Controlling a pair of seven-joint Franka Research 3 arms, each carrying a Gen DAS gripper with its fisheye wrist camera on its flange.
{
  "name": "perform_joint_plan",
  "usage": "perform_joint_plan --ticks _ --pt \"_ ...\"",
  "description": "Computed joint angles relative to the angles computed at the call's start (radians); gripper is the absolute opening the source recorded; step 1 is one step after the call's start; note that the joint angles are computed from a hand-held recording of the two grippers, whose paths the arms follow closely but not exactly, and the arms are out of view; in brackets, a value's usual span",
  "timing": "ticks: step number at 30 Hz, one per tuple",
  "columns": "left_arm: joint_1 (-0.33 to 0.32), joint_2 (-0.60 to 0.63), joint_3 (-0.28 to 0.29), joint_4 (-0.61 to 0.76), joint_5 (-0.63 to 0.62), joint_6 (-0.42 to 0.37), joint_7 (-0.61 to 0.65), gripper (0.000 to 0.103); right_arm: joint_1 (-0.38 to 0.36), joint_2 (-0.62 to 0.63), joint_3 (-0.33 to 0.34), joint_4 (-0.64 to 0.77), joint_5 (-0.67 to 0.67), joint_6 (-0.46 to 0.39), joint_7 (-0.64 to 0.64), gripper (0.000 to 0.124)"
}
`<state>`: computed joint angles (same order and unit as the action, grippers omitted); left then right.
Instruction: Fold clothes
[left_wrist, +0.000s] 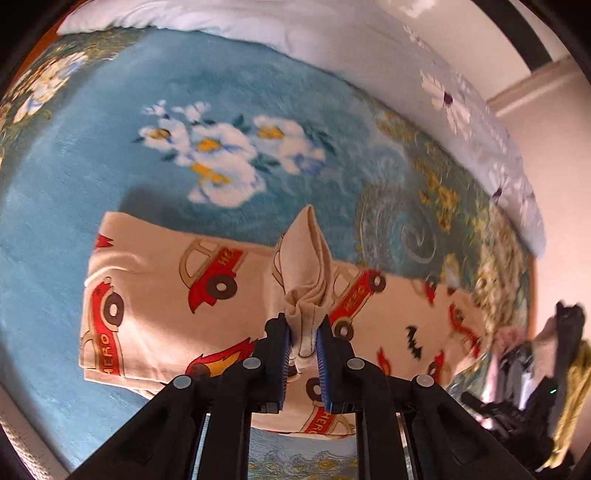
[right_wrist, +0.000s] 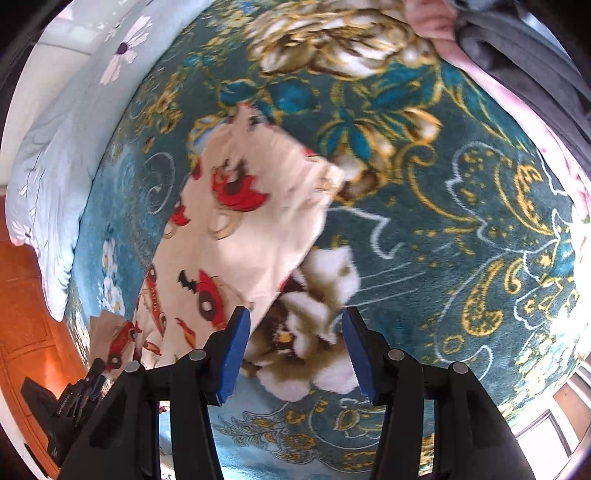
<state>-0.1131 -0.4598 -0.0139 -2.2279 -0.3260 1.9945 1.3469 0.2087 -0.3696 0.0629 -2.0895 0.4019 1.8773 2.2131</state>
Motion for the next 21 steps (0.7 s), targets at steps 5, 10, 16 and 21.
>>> perform_joint_plan --ticks 5,10,16,21 --pt "-0.001 0.039 -0.012 0.003 -0.009 -0.083 -0.038 0.024 -0.003 -0.020 -0.019 -0.039 0.046 0.037 -0.031 0.053" --pt "-0.009 0.039 -0.012 -0.004 -0.067 -0.096 -0.058 0.057 -0.005 -0.007 -0.035 -0.061 0.115 0.104 -0.059 0.056" --pt "-0.016 0.017 -0.011 0.012 -0.105 -0.127 -0.060 0.059 -0.021 0.005 -0.041 -0.104 0.186 0.229 -0.013 0.064" --pt "0.026 -0.048 0.028 -0.030 -0.124 -0.165 -0.139 0.060 -0.035 0.019 -0.036 -0.128 0.175 0.310 0.073 0.067"
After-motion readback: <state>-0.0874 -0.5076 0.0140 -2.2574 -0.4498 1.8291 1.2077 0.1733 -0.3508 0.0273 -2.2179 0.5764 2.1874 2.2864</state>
